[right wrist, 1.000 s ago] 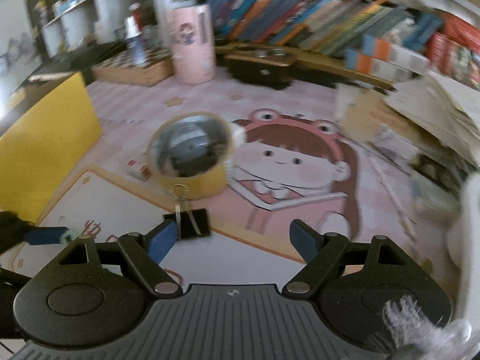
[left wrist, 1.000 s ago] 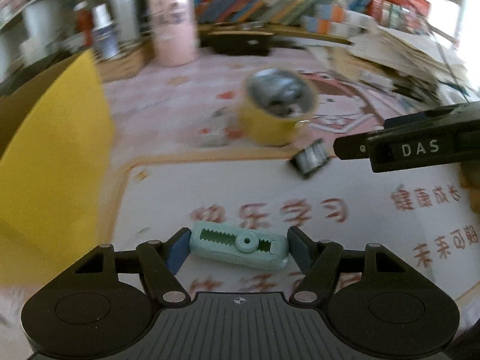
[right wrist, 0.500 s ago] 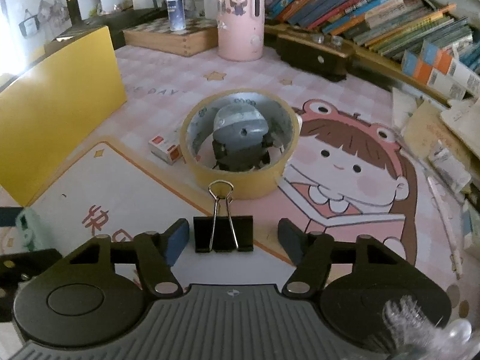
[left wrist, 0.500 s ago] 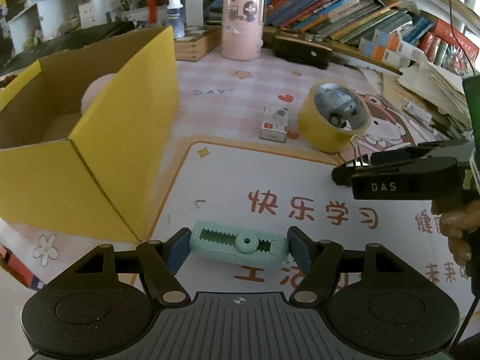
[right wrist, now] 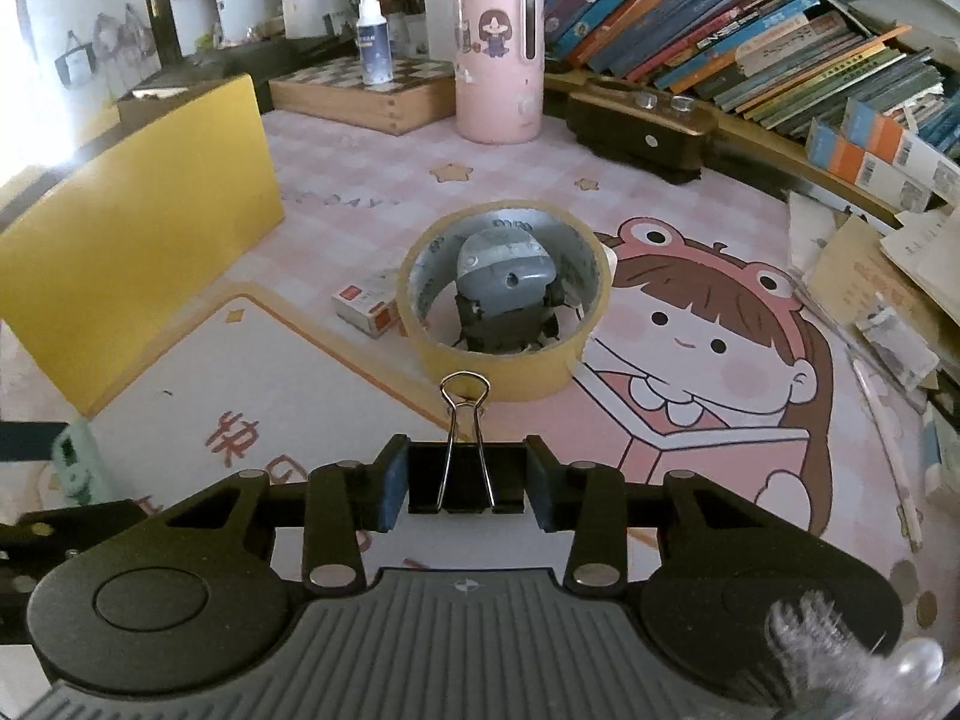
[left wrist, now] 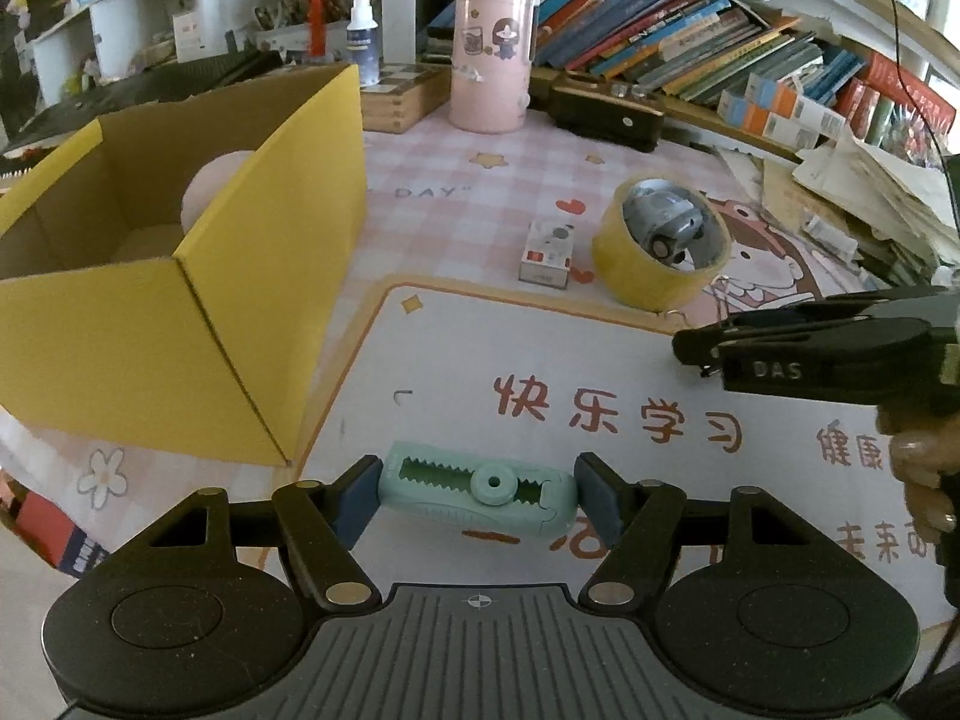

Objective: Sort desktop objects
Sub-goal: 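Close the right gripper on the black binder clip beside the tape roll, then carry the mint-green clip and black binder clip with both grippers toward the yellow box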

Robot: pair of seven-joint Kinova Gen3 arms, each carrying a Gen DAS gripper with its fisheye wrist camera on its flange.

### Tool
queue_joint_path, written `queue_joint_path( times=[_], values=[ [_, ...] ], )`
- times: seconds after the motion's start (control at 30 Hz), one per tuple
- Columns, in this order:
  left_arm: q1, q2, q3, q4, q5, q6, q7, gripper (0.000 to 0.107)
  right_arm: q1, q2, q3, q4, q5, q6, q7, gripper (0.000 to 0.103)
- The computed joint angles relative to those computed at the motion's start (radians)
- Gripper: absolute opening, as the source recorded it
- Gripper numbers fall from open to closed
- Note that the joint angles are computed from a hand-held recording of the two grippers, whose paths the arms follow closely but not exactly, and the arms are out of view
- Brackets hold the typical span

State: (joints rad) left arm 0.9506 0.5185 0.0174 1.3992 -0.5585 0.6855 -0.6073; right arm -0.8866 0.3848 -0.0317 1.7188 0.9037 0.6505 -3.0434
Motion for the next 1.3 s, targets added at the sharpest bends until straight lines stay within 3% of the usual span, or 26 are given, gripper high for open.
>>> queue_joint_path(
  times=[0.2, 0.43, 0.83, 1.3],
  values=[
    [0.01, -0.04, -0.016, 0.075, -0.021, -0.074, 0.054, 0.07, -0.04, -0.03, -0.018, 0.006, 0.019, 0.061, -0.068, 0.037],
    [0.038, -0.104, -0.037, 0.185, -0.131, -0.154, 0.133, 0.07, -0.096, -0.037, -0.065, -0.02, 0.031, 0.151, -0.146, 0.037],
    [-0.062, -0.249, 0.01, 0.38, -0.137, -0.297, 0.095, 0.07, -0.241, 0.024, -0.108, -0.164, 0.027, 0.392, -0.271, 0.037],
    [-0.218, -0.398, 0.091, 0.563, -0.106, -0.399, 0.002, 0.07, -0.387, 0.137, -0.079, -0.374, -0.022, 0.55, -0.287, 0.037]
  ],
)
